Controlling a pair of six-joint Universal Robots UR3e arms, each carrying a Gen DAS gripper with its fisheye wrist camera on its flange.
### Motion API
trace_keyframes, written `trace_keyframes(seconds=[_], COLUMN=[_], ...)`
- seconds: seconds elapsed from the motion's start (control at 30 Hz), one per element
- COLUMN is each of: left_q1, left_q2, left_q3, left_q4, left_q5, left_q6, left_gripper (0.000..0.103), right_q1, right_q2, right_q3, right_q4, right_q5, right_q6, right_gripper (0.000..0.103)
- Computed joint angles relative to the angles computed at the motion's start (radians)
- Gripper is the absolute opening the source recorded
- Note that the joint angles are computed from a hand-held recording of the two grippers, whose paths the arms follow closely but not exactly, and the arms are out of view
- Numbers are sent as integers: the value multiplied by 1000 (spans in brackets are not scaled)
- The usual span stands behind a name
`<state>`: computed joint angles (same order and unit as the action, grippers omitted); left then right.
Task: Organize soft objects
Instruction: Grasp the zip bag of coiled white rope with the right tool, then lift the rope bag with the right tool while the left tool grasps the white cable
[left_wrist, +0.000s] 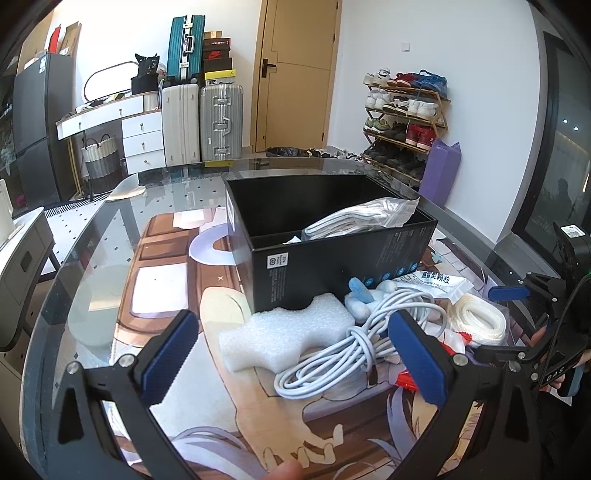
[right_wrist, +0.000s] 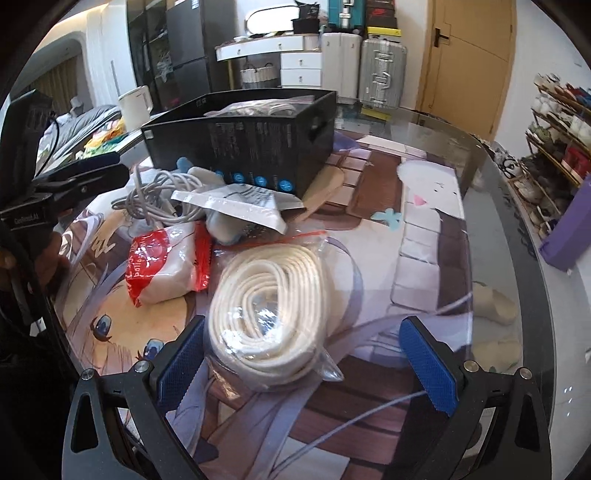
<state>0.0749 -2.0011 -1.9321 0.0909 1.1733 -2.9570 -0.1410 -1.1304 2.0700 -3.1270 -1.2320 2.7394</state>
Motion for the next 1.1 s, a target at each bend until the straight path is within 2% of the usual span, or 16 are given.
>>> trace_keyframes(seconds=[0.2,0.23,0.3,0.37,0.43,0.67,0.77,1.1], left_q1=[-1,-1,0,-1,1,3,-2,-10], left_q2=[0,1,1,0,0,-1,0,6], left_q3=[-1,-2,-2,-1,-3,-6,-7,4], left_q4=[0,1,1,1,0,-6,-5,-34], left_q5=[2,2,1,1,-3,-10,-6,0], left_q6=[1,1,1,0,3,11,16,22], left_gripper=[103,103,103,103,103,103,103,103], right_q1=[12,13,7,-5,-17,-72,-104,-237], right_q2=[23,28,26,15,2,-27,-41,-111], right_q3=[-46,-49,-36,-16,12,127,178,347], right_q4=[31,24,2,-11,-33,-143,-191,-326], right_q5=[10,11,26,49,62,111,137,270], right_q6=[-13,-12,-20,-34,-45,-58,-54,-61], right_gripper=[102,99,89,71,60,42,38,37])
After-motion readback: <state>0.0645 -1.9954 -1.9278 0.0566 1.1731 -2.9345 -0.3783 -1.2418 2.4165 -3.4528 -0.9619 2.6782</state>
